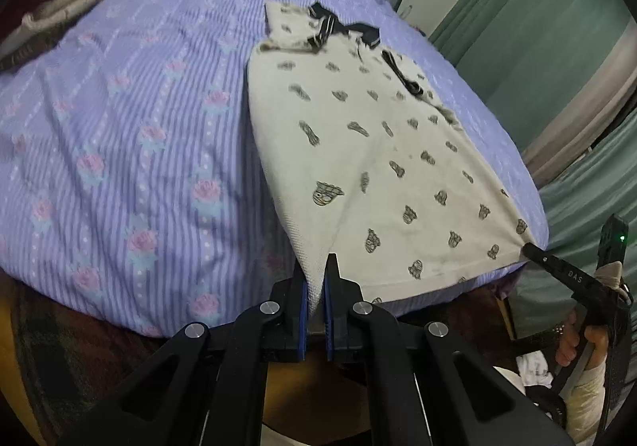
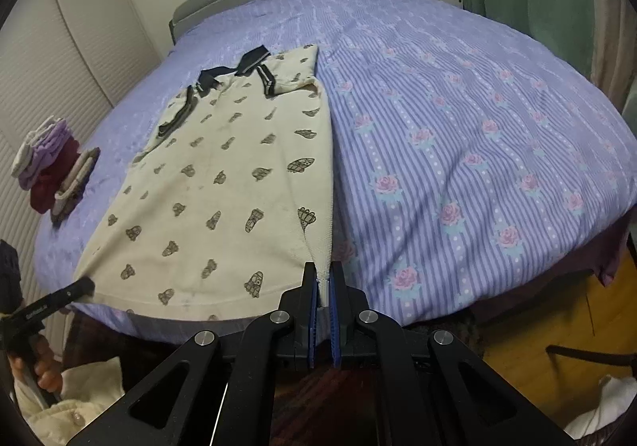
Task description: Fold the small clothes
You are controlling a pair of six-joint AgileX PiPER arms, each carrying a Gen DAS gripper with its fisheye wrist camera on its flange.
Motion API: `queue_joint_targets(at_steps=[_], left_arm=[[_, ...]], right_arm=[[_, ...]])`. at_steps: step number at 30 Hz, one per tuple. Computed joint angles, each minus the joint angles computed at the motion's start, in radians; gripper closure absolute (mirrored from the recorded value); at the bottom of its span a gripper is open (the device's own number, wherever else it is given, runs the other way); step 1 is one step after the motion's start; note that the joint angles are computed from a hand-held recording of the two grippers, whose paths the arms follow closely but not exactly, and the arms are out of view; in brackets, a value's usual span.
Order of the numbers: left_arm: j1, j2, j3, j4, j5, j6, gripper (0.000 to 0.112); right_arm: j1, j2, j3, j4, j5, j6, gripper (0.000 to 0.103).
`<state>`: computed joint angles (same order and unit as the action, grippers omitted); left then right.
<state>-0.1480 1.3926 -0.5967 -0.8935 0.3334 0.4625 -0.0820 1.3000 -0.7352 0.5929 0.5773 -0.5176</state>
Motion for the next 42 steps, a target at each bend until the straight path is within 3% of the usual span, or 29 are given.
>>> queue_joint_targets(at_steps=[7,12,18,21,24,30,36,42], left_arm=[[-0.060,-0.057,-0.039,0.300,0.031,-0.324,0.104],[-0.025,-0.112,-0.079,0.328,0.064,-0.380,0.104],[-0.018,-0.116,-0.202,0.494,0.050,-0.551,0.104],[0.020,-0.060,-0.290,0.457,0.066,-0.530,0.104],[0.028,0.025,-0.415,0.593,0.075,-0.648,0.104],[0.063,0.187,-0.632,0.678,0.116,-0.700,0.104],[0.118,0.425,-0.950,0.657,0.228,-0.685,0.104],[0.145,0.689,-1.361,0.688,0.420,-0.721,0.104]], right_arm=[[-0.083,-0.040,-0.022,0.077,0.061,-0.044,0.097],[-0.101,-0.048,-0.065,0.154,0.118,-0.080,0.097],[-0.086,-0.016,-0.158,0.237,0.113,-0.086,0.097],[-0.057,0.019,-0.227,0.237,0.078,-0.056,0.097],[-0.025,0.071,-0.309,0.247,0.035,-0.038,0.097],[0.042,0.248,-0.538,0.128,-0.042,0.142,0.097],[0.086,0.448,-0.811,-0.014,-0.015,0.322,0.097],[0.113,0.712,-1.220,-0.174,0.128,0.506,0.097]])
